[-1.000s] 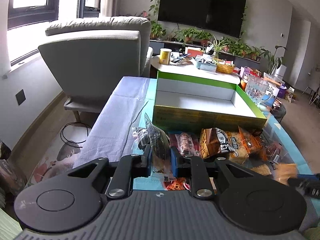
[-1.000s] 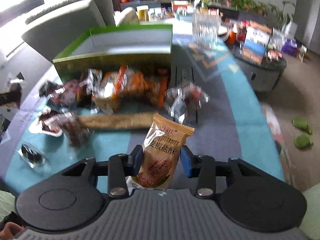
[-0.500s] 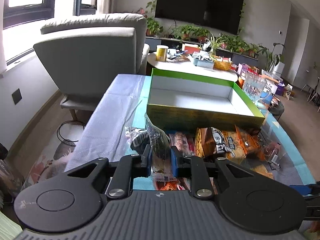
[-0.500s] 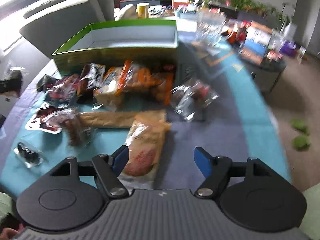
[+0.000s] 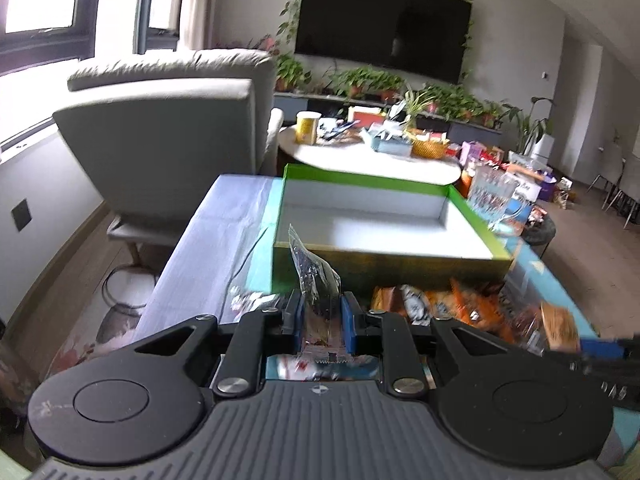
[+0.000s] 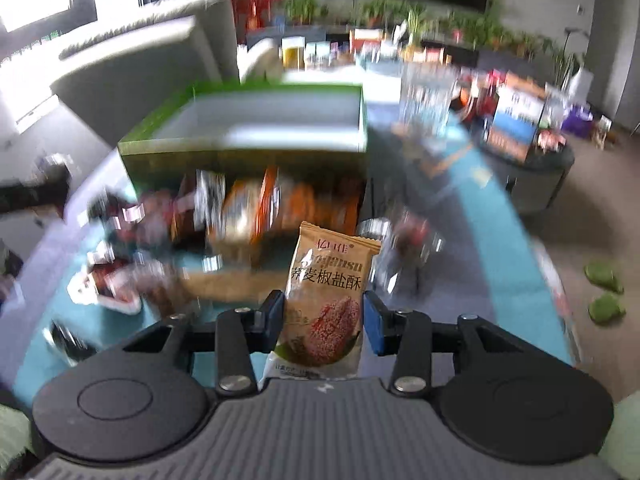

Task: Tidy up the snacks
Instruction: 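Carry both snacks over the green box and open both grippers to drop them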

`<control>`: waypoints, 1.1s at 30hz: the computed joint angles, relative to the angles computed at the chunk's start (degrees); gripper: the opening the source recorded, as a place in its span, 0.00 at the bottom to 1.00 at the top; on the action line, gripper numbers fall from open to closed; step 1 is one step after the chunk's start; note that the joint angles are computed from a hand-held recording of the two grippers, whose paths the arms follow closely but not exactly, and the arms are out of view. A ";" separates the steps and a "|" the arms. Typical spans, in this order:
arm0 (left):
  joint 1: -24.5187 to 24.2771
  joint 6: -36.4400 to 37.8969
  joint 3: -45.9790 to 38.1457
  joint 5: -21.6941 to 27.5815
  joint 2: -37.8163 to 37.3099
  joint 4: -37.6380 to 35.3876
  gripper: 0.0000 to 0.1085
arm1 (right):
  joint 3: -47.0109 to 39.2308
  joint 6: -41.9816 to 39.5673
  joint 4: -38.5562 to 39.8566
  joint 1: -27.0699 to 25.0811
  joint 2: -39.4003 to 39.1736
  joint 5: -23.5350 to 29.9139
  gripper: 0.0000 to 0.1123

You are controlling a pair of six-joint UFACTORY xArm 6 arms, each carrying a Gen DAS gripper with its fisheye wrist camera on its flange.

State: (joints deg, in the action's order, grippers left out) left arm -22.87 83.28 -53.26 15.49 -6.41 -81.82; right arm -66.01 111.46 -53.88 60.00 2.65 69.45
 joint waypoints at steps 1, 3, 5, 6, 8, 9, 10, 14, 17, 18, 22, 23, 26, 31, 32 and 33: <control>-0.15 0.44 -0.64 0.36 0.16 -0.47 0.16 | -0.15 0.11 -1.72 0.03 -0.39 0.66 0.38; -0.64 2.83 -2.25 0.64 0.75 -2.84 0.16 | -1.31 -1.02 -4.47 -0.64 -0.19 1.62 0.38; -1.50 5.73 -4.33 -0.23 1.94 -5.35 0.16 | -2.17 -1.54 -7.60 -1.75 0.22 1.55 0.38; -1.90 6.30 -5.54 -0.65 2.76 -5.75 0.16 | -2.71 -1.96 -9.30 -2.54 0.70 0.94 0.38; -2.21 5.74 -7.92 -0.62 4.53 -5.12 0.16 | -4.08 -3.05 -12.08 -4.22 1.63 0.00 0.38; -2.21 5.07 -9.12 -0.27 5.49 -4.30 0.16 | -4.17 -3.16 -13.13 -4.59 1.66 -0.34 0.38; -2.26 3.89 -10.71 -0.06 6.79 -3.16 0.16 | -4.47 -3.54 -14.16 -5.44 1.85 -1.12 0.38; -2.43 -2.61 -16.99 0.36 12.19 3.04 0.16 | -5.43 -4.39 -16.86 -9.42 2.55 -4.81 0.38; -2.60 -6.97 -21.53 0.73 16.25 7.26 0.16 | -5.80 -4.51 -17.55 -12.10 3.25 -6.98 0.38; -2.74 -8.29 -22.82 0.57 17.52 8.48 0.16 | -5.91 -4.49 -17.51 -12.99 3.52 -7.73 0.38; -3.04 -16.20 -27.69 0.39 22.80 16.34 0.16 | -5.59 -3.35 -16.75 -16.20 4.29 -10.93 0.38; -3.04 -18.89 -28.86 0.65 24.24 19.04 0.16 | -5.80 -3.32 -16.35 -16.61 4.62 -11.40 0.38; -2.84 -24.81 -31.55 1.75 27.52 24.92 0.16 | -6.53 -3.47 -14.73 -17.92 5.96 -12.92 0.38; -2.74 -32.77 -34.90 2.54 31.66 32.58 0.17 | -7.03 -3.56 -12.78 -20.16 7.61 -15.63 0.38; -2.76 -33.88 -35.27 2.60 32.17 33.67 0.17 | -7.07 -3.63 -12.38 -20.54 7.92 -16.02 0.38; -2.74 -34.88 -35.68 2.73 32.69 34.73 0.17 | -7.30 -3.78 -11.97 -20.75 8.29 -16.21 0.38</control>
State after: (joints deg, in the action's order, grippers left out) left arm -25.60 48.40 -88.94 18.21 26.29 -47.08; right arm -73.31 107.68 -65.84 39.25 10.93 53.24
